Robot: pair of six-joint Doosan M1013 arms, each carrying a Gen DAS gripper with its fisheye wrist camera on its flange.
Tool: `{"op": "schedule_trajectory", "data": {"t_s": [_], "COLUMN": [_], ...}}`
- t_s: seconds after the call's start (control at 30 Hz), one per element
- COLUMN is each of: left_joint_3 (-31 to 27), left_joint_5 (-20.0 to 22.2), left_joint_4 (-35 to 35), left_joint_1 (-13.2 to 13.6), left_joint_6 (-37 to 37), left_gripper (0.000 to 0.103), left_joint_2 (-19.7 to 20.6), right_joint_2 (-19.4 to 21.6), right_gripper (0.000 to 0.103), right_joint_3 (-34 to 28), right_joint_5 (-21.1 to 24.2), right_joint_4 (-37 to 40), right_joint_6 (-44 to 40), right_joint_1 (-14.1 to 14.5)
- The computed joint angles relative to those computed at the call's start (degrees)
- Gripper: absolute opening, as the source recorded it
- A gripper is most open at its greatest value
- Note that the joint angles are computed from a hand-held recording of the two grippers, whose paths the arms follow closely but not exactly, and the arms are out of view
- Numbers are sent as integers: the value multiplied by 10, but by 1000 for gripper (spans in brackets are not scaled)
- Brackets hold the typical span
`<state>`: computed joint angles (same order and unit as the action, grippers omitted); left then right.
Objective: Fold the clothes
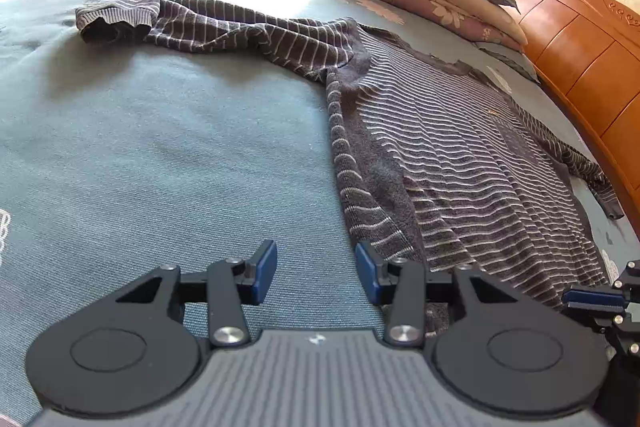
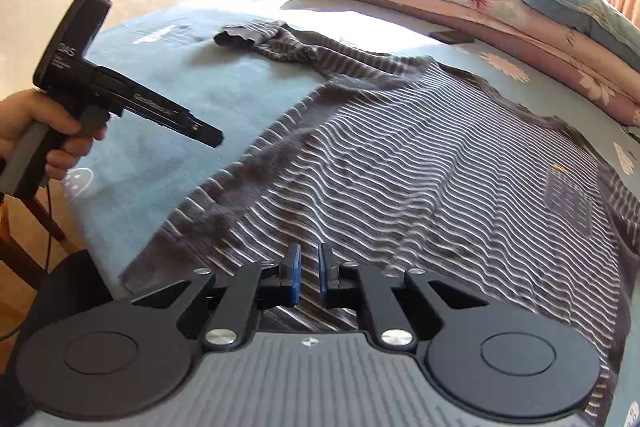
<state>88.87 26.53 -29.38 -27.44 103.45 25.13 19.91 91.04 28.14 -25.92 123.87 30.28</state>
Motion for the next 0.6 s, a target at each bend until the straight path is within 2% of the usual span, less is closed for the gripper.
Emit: {"op": "schedule_trajectory", "data": {"t_s": [0.1,0.17,0.3,0.4,0.47,0.53,0.6], "left_joint_3": [9,13,25,31,31,30,26], "left_joint_5": [-6,-9,-10,-5,-4,3,20], "left_joint_4": [-21,-25,-48,-79,-91,-148,-197], "left_joint_1": [4,5,9,13,13,16,19], "left_joint_6": [11,13,36,74,85,132,152], "left_gripper": [46,47,47,48,48,48,45], "left_joint_2": [-4,-6,-12,-14,-13,-9,-3], "right_joint_2": [29,51,91,88,79,70,61], "right_gripper": [19,21,21,22,22,22,29], "right_joint_3": [-35,-62,-112,-106,-94,-85,-76], "right_joint_5": [-24,-28,54,98,99,89,75], "right_joint_4": [32,86,114,145,168,172,167], "right_joint_6": [-71,-140,-189,-201,-208,-202,-190], "right_joint_1": [10,13,17,9,5,4,6]}}
